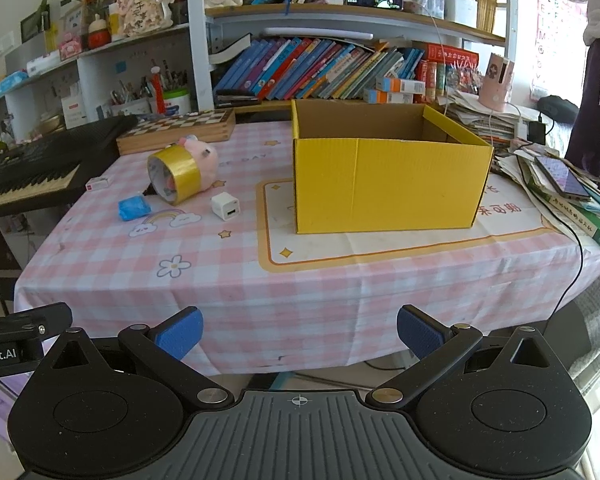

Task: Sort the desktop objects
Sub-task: 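Move both tools toward the blue cloth and white charger on the table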

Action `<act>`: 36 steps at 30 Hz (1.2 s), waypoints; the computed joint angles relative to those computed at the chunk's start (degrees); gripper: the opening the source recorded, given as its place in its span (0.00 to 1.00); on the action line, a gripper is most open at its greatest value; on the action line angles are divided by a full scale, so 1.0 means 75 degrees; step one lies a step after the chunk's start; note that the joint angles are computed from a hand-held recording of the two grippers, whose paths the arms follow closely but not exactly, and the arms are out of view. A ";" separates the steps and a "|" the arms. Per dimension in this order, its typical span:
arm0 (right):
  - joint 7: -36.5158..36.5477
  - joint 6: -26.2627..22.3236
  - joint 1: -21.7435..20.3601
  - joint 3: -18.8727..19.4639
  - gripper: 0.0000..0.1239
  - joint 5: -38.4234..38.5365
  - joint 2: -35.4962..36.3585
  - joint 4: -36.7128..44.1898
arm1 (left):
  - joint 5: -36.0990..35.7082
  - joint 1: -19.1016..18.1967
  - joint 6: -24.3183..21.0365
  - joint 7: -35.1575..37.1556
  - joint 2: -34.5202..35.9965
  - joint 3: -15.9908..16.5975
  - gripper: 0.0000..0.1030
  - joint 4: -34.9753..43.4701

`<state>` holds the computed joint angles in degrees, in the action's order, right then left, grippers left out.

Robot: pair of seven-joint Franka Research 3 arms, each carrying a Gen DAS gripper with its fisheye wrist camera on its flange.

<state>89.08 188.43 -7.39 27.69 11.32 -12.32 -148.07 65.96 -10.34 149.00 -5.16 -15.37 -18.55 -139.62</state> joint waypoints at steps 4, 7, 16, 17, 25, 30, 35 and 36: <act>-0.0003 -0.0003 0.0028 -0.0032 0.83 -0.0011 0.0000 0.0000 | 0.0014 0.0004 0.0010 -0.0008 0.0006 0.0009 1.00 0.0001; -0.0008 0.0014 0.0047 -0.0051 0.83 -0.0011 -0.0006 -0.0012 | 0.0008 0.0001 -0.0011 -0.0030 0.0009 0.0004 1.00 0.0009; -0.0061 0.0025 0.0067 -0.0034 0.83 0.0056 -0.0035 -0.0020 | 0.0041 0.0015 -0.0014 -0.0024 0.0013 0.0018 1.00 0.0011; -0.0051 0.0019 0.0025 0.0021 0.83 0.0062 -0.0053 -0.0019 | 0.0043 0.0020 -0.0005 -0.0015 0.0008 0.0029 1.00 0.0008; 0.0062 0.0000 -0.0197 0.0325 0.83 0.0017 0.0003 0.0093 | 0.0089 0.0125 0.0103 0.0037 -0.0140 0.0075 1.00 -0.0121; 0.0052 -0.0036 -0.0017 0.0216 0.83 -0.0137 0.0154 0.0255 | 0.0042 0.0214 0.0085 0.0011 -0.0272 0.0090 1.00 -0.0232; -0.0088 -0.0031 0.0518 -0.0233 0.83 -0.0260 0.0357 0.0434 | 0.0000 0.0316 0.0055 -0.0050 -0.0355 0.0096 1.00 -0.0295; -0.0129 -0.0017 0.0611 -0.0304 0.83 -0.0273 0.0400 0.0465 | -0.0014 0.0330 0.0054 -0.0040 -0.0365 0.0099 1.00 -0.0301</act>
<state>88.12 188.29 -2.81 25.41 9.27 -9.32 -144.58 65.86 -7.86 149.41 -5.46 -18.10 -17.81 -141.88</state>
